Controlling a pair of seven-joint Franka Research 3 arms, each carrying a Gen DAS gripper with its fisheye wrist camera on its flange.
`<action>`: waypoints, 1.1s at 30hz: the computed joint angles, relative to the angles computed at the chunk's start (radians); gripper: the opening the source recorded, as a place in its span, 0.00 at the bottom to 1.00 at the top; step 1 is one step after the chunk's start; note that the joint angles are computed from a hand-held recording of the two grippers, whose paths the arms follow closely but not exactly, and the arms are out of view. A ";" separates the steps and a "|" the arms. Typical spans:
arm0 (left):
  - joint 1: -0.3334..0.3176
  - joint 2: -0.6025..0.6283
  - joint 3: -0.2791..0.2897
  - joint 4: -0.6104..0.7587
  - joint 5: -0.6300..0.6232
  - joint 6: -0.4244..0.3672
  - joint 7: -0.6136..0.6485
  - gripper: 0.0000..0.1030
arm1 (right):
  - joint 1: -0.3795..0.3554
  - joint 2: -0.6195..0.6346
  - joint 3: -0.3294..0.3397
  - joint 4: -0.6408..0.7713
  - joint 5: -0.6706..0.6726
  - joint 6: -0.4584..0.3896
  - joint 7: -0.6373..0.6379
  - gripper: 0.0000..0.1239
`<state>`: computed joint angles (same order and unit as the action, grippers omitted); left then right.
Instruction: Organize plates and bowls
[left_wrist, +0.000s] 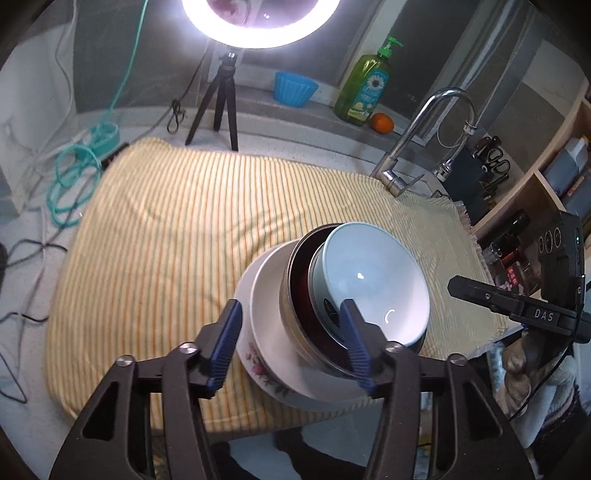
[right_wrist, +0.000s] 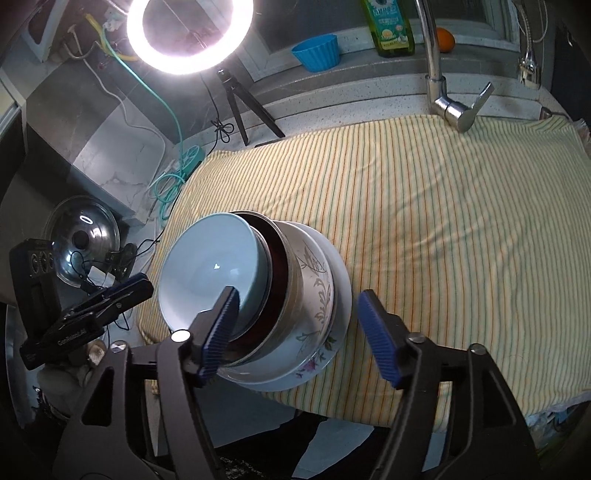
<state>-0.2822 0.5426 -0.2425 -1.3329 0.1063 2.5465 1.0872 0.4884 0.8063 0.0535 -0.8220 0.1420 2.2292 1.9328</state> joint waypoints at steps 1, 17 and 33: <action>-0.005 -0.008 0.005 -0.008 0.011 0.007 -0.002 0.53 | 0.004 -0.015 -0.004 -0.021 -0.007 0.010 -0.004 0.61; -0.058 -0.135 0.072 -0.132 0.208 0.061 -0.199 0.70 | 0.074 -0.233 -0.055 -0.325 -0.170 0.223 0.047 0.78; -0.072 -0.131 0.065 -0.111 0.276 0.052 -0.227 0.70 | 0.082 -0.261 -0.060 -0.372 -0.245 0.278 0.113 0.81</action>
